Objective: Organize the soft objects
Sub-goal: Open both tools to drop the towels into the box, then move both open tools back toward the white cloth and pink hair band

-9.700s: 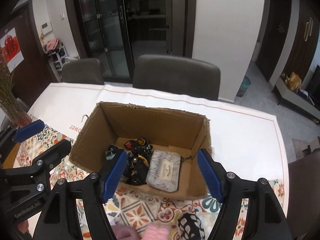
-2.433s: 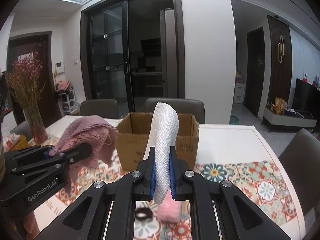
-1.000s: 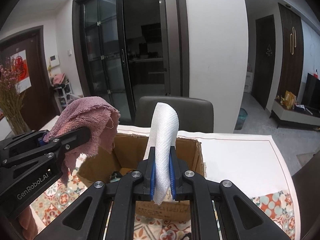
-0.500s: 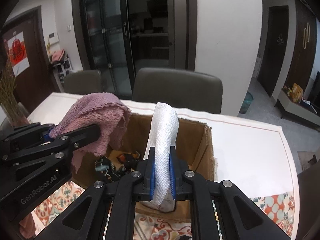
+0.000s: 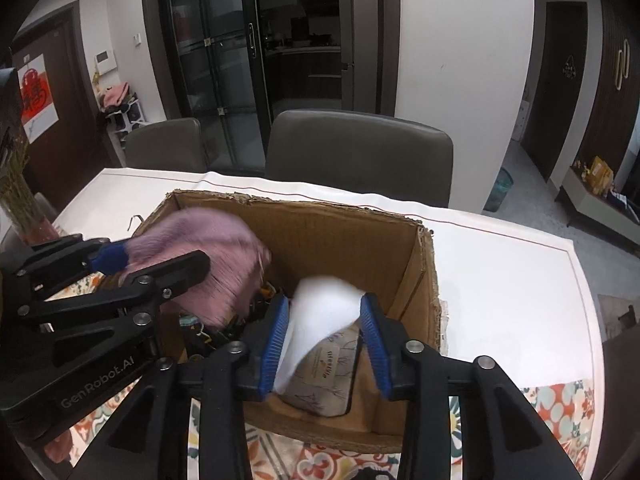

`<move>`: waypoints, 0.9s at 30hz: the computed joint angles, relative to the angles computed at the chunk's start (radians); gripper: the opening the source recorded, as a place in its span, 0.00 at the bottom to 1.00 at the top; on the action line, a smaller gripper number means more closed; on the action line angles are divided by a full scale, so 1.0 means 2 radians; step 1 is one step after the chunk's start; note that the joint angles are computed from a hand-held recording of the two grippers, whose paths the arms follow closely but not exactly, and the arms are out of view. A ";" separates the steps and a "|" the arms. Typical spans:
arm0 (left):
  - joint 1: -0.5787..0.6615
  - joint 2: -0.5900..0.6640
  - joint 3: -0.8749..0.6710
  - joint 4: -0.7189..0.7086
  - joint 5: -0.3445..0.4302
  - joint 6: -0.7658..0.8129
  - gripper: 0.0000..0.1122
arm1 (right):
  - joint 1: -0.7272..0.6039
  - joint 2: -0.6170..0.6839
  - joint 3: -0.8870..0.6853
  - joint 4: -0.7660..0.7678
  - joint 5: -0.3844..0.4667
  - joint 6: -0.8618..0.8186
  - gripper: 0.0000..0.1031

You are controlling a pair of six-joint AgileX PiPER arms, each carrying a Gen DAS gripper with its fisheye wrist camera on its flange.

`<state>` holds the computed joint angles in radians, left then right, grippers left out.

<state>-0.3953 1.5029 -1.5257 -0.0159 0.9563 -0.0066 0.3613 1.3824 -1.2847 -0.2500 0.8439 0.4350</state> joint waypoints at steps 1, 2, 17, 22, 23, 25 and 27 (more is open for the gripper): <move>0.002 0.000 0.000 0.000 0.000 0.001 0.37 | 0.002 -0.001 0.000 -0.006 0.002 0.005 0.40; 0.002 -0.002 0.001 0.004 0.000 -0.002 0.39 | 0.003 -0.002 0.000 -0.010 0.002 0.008 0.44; -0.006 -0.105 0.050 0.054 0.004 -0.032 0.50 | 0.059 -0.045 -0.007 -0.113 0.063 0.118 0.51; -0.001 -0.148 0.068 0.051 0.015 -0.028 0.51 | 0.111 -0.079 0.002 -0.154 0.093 0.177 0.51; 0.000 -0.158 0.072 0.052 0.018 -0.029 0.51 | 0.123 -0.085 0.004 -0.162 0.100 0.188 0.51; 0.004 -0.172 0.077 0.048 0.025 -0.025 0.51 | 0.151 -0.097 0.008 -0.183 0.117 0.213 0.51; 0.009 -0.190 0.086 0.042 0.032 -0.019 0.51 | 0.184 -0.105 0.008 -0.208 0.138 0.240 0.51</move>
